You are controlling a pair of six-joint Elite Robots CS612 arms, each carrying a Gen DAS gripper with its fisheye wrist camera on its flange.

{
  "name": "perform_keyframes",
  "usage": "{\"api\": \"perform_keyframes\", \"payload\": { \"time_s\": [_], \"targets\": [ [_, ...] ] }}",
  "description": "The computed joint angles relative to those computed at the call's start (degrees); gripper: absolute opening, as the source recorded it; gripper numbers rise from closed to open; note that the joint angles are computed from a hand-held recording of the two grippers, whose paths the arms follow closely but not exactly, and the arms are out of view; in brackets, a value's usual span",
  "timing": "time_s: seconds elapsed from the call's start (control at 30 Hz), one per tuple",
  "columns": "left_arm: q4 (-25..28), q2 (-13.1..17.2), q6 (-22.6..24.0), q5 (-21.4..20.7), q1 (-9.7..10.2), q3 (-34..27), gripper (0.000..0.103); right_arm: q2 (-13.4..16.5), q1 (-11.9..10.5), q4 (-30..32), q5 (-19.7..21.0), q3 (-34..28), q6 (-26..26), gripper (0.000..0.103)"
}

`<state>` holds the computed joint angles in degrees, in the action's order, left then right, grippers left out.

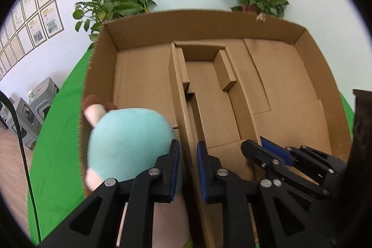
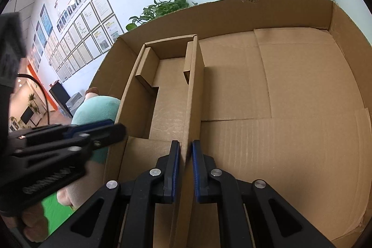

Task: Organize objects
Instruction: 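Lower the long brown box into the large box beside the pig and release, then move both grippers back toward the white hair dryer on the table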

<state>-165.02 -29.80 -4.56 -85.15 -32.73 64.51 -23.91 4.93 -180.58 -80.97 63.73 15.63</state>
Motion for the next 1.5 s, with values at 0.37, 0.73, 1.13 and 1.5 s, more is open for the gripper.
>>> {"api": "perform_keyframes", "payload": {
  "time_s": [0.37,0.73,1.13,1.5],
  "targets": [
    [-12.1,-4.5,-4.1,2.3,0.71,9.8,0.025,-0.6,2.8,1.1,-8.4,0.1,-4.6,0.01],
    [-16.9,-5.2,-7.4,3.8,0.61,13.2,0.044,-3.8,2.3,-2.4,-6.9,5.6,-3.9,0.047],
    [-34.6,-6.7,-4.7,11.3,-1.89,19.6,0.084,-12.2,2.7,-19.8,-10.9,25.2,-10.3,0.103],
    [-35.9,-9.6,-4.5,13.6,-4.78,25.0,0.082,-17.2,4.6,-25.3,-23.0,35.2,-5.5,0.101]
  ]
}}
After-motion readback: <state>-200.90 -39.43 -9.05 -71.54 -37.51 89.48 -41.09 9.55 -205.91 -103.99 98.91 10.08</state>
